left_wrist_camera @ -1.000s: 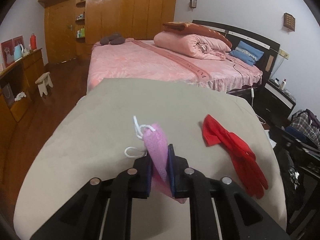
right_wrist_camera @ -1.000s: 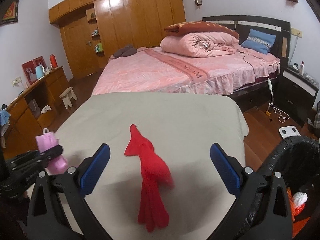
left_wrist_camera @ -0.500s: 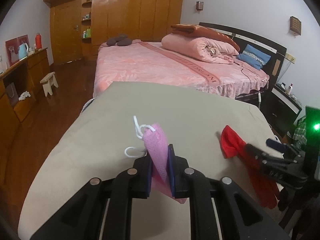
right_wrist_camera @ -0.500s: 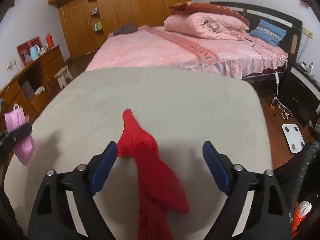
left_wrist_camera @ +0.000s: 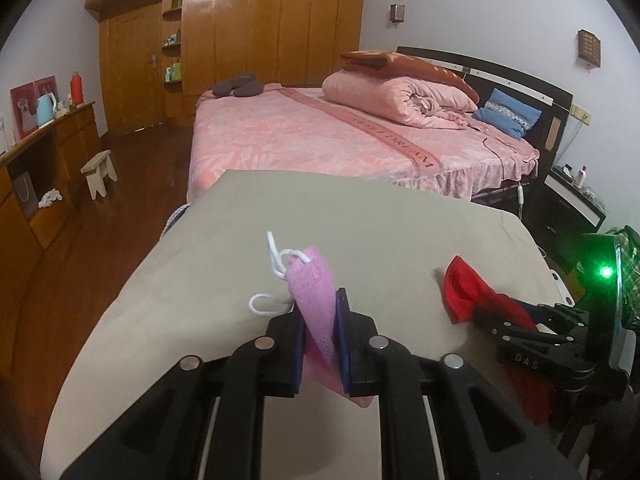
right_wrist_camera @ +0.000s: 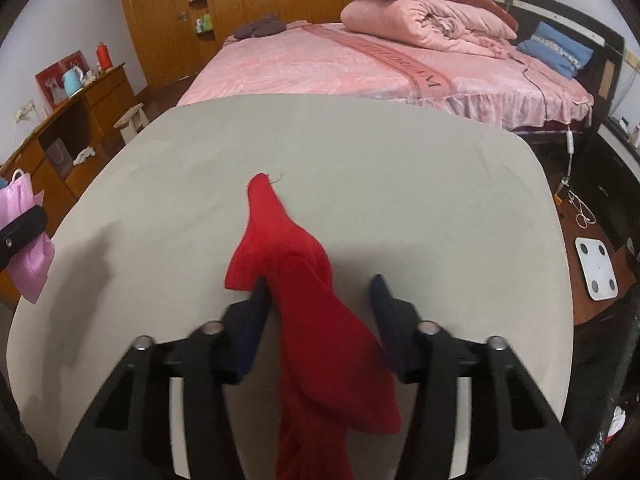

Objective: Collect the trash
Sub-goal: 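Grasp the red sock with the right tool while the left tool holds the pink pouch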

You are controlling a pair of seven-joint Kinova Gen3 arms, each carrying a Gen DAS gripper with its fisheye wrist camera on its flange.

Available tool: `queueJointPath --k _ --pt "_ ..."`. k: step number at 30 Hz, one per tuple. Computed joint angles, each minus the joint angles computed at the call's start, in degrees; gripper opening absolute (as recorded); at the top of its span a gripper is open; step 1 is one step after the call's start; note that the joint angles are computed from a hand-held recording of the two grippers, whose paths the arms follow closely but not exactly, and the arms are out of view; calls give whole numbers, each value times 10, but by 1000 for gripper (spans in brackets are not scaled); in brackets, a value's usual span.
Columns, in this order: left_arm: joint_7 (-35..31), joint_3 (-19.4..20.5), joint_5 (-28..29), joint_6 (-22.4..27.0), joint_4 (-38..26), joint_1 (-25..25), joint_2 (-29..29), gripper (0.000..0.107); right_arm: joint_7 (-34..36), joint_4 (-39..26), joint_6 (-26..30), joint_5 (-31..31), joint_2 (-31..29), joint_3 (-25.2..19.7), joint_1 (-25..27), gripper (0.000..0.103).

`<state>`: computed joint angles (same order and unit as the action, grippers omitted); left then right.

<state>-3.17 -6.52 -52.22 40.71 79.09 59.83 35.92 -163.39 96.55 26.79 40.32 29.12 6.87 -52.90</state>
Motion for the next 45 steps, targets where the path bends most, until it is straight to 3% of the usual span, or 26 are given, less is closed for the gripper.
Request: queueJointPath --k 3,16,20,22,25,30,33,35,37,38,43,45 --pt "6 -1 -4 0 3 5 -1 14 7 9 -18 -2 -7 -7 8 19" --pt "15 5 -2 7 7 3 -3 14 2 43 -68 -1 -48 11 -13 16" --pt "18 7 1 9 14 3 -3 14 22 34 -47 -17 -41 -5 -3 21" --pt "21 8 2 10 18 4 -4 14 10 41 -45 -12 -45 4 -14 36" --pt "28 9 1 7 27 5 -6 14 -41 63 -50 23 -57 29 -43 51" --pt "37 11 -4 3 36 9 -8 14 -112 102 -29 74 -85 22 -62 61" --pt "38 14 -3 0 38 10 -8 14 -123 113 -10 83 -88 -2 -54 62" --pt "34 16 0 0 33 8 -5 14 -103 112 -8 68 -85 -32 -26 49" --pt "32 16 1 1 31 10 -4 14 -79 113 -23 45 -82 -57 6 21" --pt "30 16 1 2 30 12 -4 14 -82 115 -28 45 -84 -56 6 15" --pt "29 14 1 4 29 15 -3 14 -53 117 -70 33 -97 -63 11 13" --pt "28 14 0 5 29 15 -2 14 -45 114 -70 34 -101 -56 0 17"
